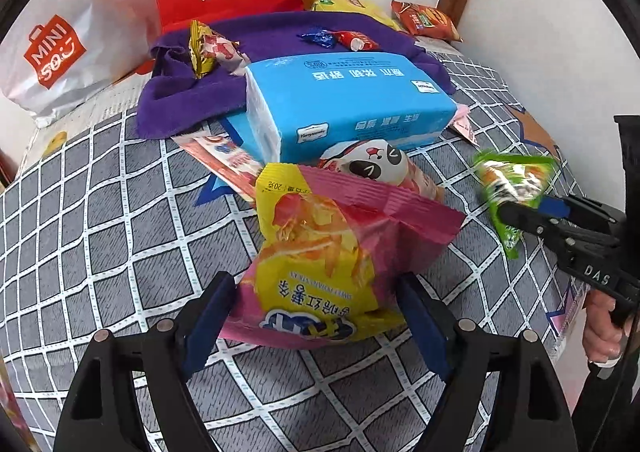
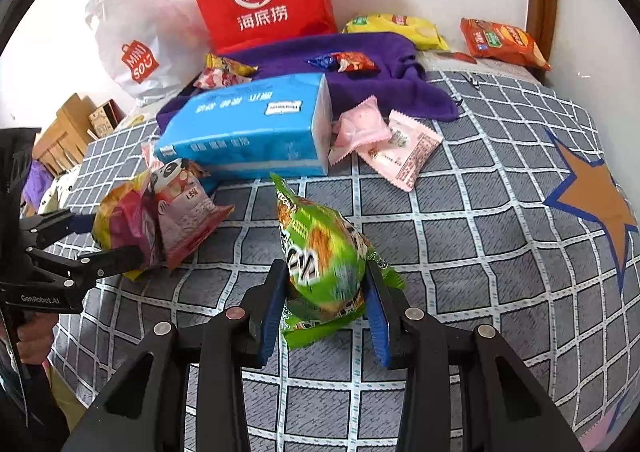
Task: Organize snacks
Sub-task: 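Grasp the green snack bag with the right gripper while the left gripper grasps the yellow-pink chip bag, then lift and carry the green bag and yellow-pink bag over the purple towel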
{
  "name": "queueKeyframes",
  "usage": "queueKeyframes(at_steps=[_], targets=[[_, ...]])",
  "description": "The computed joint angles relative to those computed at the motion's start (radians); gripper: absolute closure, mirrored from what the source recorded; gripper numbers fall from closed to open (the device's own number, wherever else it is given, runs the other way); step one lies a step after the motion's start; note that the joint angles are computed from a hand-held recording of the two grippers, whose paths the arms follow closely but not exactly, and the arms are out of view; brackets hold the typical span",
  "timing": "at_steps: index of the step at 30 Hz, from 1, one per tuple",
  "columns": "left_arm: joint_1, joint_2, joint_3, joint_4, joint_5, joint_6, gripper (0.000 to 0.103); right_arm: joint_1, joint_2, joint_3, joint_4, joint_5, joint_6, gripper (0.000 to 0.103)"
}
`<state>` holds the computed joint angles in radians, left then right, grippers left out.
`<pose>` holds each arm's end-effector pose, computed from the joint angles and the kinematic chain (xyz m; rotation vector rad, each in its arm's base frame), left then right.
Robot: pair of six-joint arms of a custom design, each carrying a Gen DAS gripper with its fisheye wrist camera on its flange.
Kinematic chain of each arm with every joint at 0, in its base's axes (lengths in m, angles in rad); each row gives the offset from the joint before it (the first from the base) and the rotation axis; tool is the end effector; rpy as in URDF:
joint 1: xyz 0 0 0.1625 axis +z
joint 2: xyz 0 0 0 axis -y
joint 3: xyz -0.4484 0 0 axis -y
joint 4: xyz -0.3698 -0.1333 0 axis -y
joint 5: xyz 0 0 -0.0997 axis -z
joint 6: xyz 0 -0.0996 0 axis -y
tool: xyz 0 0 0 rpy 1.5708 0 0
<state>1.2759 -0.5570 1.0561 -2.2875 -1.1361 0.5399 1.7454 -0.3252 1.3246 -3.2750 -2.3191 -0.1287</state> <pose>-0.0713 -0.8376 0.1559 1.0260 2.4730 -0.2180 0.1945 -0.7254 0.0037 0.0190 -2.3023 0.8583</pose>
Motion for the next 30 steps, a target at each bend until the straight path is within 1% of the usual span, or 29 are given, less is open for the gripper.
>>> queueKeyframes(at_steps=[1, 2, 3, 4, 5, 7, 8, 11, 12, 13, 17, 22, 26, 30], targets=[[0.003, 0.000, -0.008, 0.008, -0.013, -0.006, 0.027, -0.001, 0.004, -0.007, 0.008, 0.001, -0.001, 0.065], [0.006, 0.000, -0.018, 0.020, -0.030, -0.012, 0.028, -0.002, 0.008, -0.016, 0.016, 0.004, 0.000, 0.065], [0.010, -0.001, -0.027, 0.033, -0.044, -0.021, 0.033, -0.003, 0.011, -0.021, 0.020, 0.006, -0.003, 0.065], [0.014, -0.001, -0.041, 0.054, -0.062, -0.034, 0.041, -0.003, 0.018, -0.033, 0.026, 0.003, -0.008, 0.063], [0.018, -0.003, -0.052, 0.075, -0.081, -0.047, 0.044, -0.003, 0.025, -0.046, 0.036, 0.001, -0.013, 0.061], [0.023, -0.003, -0.069, 0.098, -0.101, -0.065, 0.050, -0.003, 0.037, -0.066, 0.042, -0.003, -0.025, 0.054], [0.026, -0.006, -0.074, 0.105, -0.112, -0.069, 0.051, -0.003, 0.043, -0.077, 0.045, -0.007, -0.027, 0.054], [0.030, -0.016, -0.074, 0.109, -0.129, -0.079, 0.053, -0.004, 0.053, -0.097, 0.048, 0.000, -0.033, 0.055], [0.031, -0.020, -0.074, 0.111, -0.135, -0.083, 0.054, -0.004, 0.056, -0.102, 0.054, -0.008, -0.031, 0.065], [0.033, -0.023, -0.074, 0.113, -0.140, -0.086, 0.054, -0.003, 0.057, -0.106, 0.056, -0.012, -0.032, 0.066], [0.032, -0.037, -0.070, 0.114, -0.157, -0.092, 0.055, 0.005, 0.048, -0.090, 0.030, -0.006, -0.043, 0.067], [0.026, -0.043, -0.080, 0.114, -0.168, -0.101, 0.056, 0.020, 0.035, -0.071, -0.019, -0.023, -0.067, 0.067], [0.017, -0.042, -0.101, 0.126, -0.179, -0.120, 0.056, 0.031, 0.019, -0.066, -0.032, -0.029, -0.066, 0.067], [0.001, -0.030, -0.134, 0.131, -0.177, -0.128, 0.056, 0.042, 0.004, -0.069, -0.027, -0.014, -0.067, 0.067]])
